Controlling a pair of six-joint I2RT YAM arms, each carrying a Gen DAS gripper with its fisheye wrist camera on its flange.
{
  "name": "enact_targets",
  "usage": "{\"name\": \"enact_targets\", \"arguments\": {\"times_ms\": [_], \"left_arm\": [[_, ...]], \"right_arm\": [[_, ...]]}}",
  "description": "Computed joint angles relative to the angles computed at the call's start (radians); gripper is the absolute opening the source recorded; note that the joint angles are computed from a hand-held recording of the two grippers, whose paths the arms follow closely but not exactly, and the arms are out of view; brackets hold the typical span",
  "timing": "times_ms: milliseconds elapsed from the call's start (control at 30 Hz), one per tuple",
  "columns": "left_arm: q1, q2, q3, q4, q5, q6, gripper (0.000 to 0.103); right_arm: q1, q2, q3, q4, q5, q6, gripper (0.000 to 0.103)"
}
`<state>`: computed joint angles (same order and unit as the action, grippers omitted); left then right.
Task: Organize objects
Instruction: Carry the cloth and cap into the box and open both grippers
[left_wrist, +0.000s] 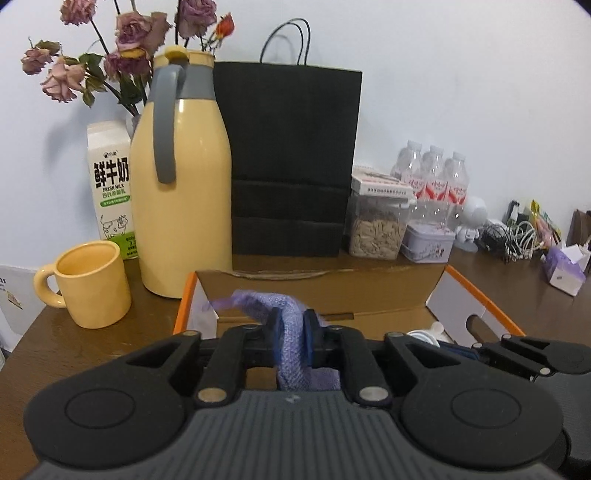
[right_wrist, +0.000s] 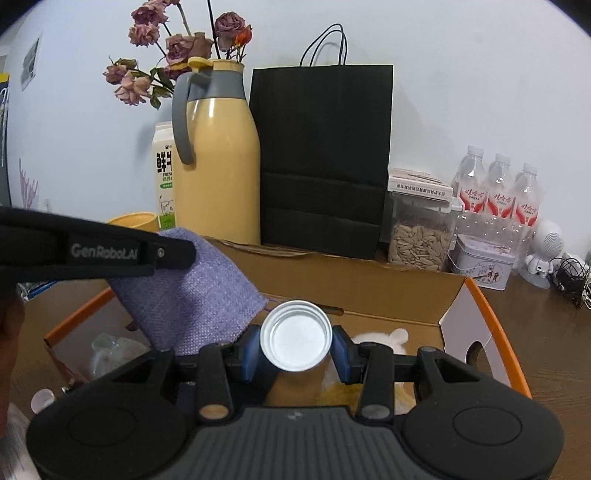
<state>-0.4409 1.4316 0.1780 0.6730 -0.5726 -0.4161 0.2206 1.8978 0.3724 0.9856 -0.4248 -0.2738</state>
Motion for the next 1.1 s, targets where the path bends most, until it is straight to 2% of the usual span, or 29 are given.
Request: {"name": "enact_targets", "arguments": {"times_ms": [33, 67, 100, 133, 167, 200, 233, 733, 900, 1100], "left_arm": [[-0.003, 0.0, 0.001, -0.004, -0.003, 0.0, 0.028], [-0.006, -0.002, -0.002, -0.003, -0.005, 0.0, 0.049], [-0.015, -0.006, -0.005, 0.002, -0.014, 0.0, 0.072], [-0.026, -0.01, -0.006, 0.006, -0.028, 0.001, 0.085], [-0.042, -0.009, -0.009, 0.018, -0.054, 0.002, 0.103], [-0.061, -0.001, -0.012, 0.04, -0.09, 0.004, 0.103], [-0.072, -0.002, -0.008, 0.028, -0.109, -0.001, 0.103], [-0.092, -0.072, -0.006, -0.061, -0.132, -0.032, 0.103], [-0.169, -0.189, -0.027, -0.129, -0.207, -0.048, 0.103], [-0.327, -0.368, -0.049, -0.262, -0.366, -0.083, 0.103]], "right_arm": [[0.0, 0.0, 0.001, -0.003, 0.002, -0.001, 0.04], [-0.001, 0.003, 0.001, -0.001, 0.006, 0.0, 0.042], [-0.001, 0.004, 0.0, 0.0, 0.011, 0.0, 0.053], [-0.002, 0.006, -0.004, 0.008, 0.017, 0.005, 0.072], [-0.005, 0.007, -0.012, 0.023, 0.02, 0.013, 0.082], [-0.009, -0.002, -0.019, 0.028, 0.019, 0.019, 0.101], [-0.013, -0.004, -0.026, 0.041, 0.016, 0.025, 0.103], [-0.062, -0.041, -0.06, 0.066, -0.022, 0.035, 0.103], [-0.09, -0.093, -0.108, 0.095, -0.045, 0.031, 0.103], [-0.167, -0.203, -0.189, 0.127, -0.121, 0.035, 0.103]]}}
